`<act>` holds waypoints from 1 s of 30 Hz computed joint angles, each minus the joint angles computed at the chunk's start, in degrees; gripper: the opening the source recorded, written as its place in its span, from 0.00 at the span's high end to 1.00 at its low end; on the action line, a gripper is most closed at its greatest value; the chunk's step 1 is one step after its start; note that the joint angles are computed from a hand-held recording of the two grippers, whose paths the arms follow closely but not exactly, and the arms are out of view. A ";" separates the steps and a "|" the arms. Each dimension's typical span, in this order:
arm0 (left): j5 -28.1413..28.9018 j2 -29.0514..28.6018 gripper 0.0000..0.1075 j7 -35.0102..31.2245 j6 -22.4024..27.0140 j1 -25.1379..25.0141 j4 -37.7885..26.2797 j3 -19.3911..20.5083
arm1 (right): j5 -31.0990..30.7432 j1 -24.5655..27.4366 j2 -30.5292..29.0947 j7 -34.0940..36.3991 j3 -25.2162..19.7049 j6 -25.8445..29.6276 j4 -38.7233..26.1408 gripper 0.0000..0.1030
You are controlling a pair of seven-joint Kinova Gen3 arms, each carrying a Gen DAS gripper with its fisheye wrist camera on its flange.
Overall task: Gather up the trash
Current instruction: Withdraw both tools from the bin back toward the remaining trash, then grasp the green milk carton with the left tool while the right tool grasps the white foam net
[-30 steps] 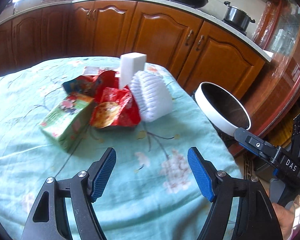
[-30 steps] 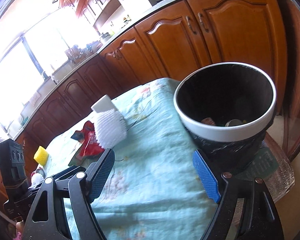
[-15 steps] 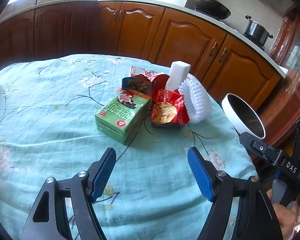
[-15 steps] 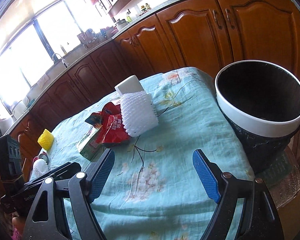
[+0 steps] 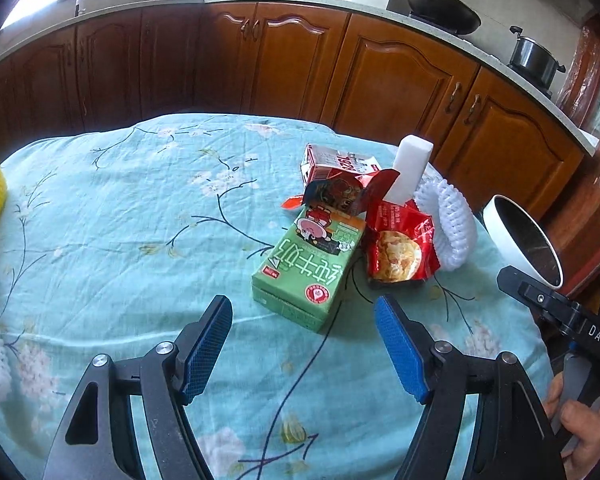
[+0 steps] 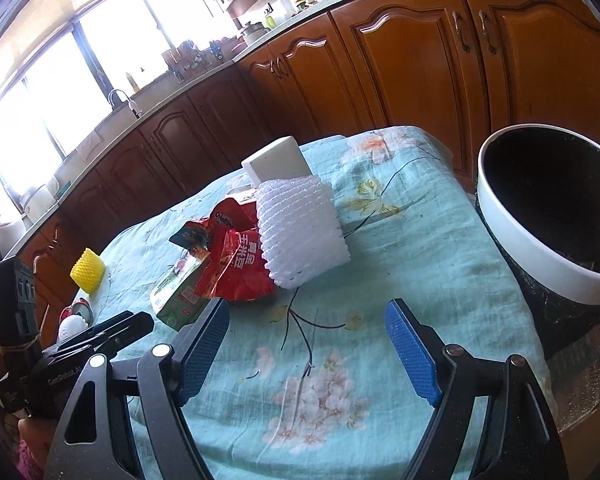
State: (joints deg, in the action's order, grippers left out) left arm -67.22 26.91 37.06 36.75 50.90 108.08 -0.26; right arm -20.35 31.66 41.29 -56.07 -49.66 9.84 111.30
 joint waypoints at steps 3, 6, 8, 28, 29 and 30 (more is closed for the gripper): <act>1.30 0.30 0.32 -3.98 -1.40 -2.17 -1.03 0.20 | 0.04 -1.91 0.33 -0.35 1.44 1.02 -1.99 0.20; 3.30 1.27 0.32 -8.04 -2.49 -3.45 -2.70 -0.23 | -0.14 -4.22 0.81 -0.18 3.05 1.78 -4.14 0.20; 4.05 1.79 0.32 -9.53 -4.27 -3.87 -3.21 -1.22 | -0.46 -5.89 1.43 -0.11 4.38 2.69 -5.78 0.20; 3.54 2.38 0.51 -3.40 -8.64 6.54 -1.12 -13.72 | -6.38 -3.58 3.18 6.41 3.55 2.98 -5.95 0.70; 2.62 2.10 0.51 -2.14 -7.84 6.98 -0.98 -13.36 | -6.36 -2.84 3.16 6.56 3.07 2.98 -5.72 0.70; 1.35 1.74 0.51 -0.60 -7.26 7.51 -0.65 -13.18 | -6.37 -2.00 2.99 6.74 2.55 2.99 -5.32 0.70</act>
State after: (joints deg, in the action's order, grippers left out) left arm -65.87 28.66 36.46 29.49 58.40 107.43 -13.43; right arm -26.72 29.66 44.27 -49.32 -47.11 12.83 105.99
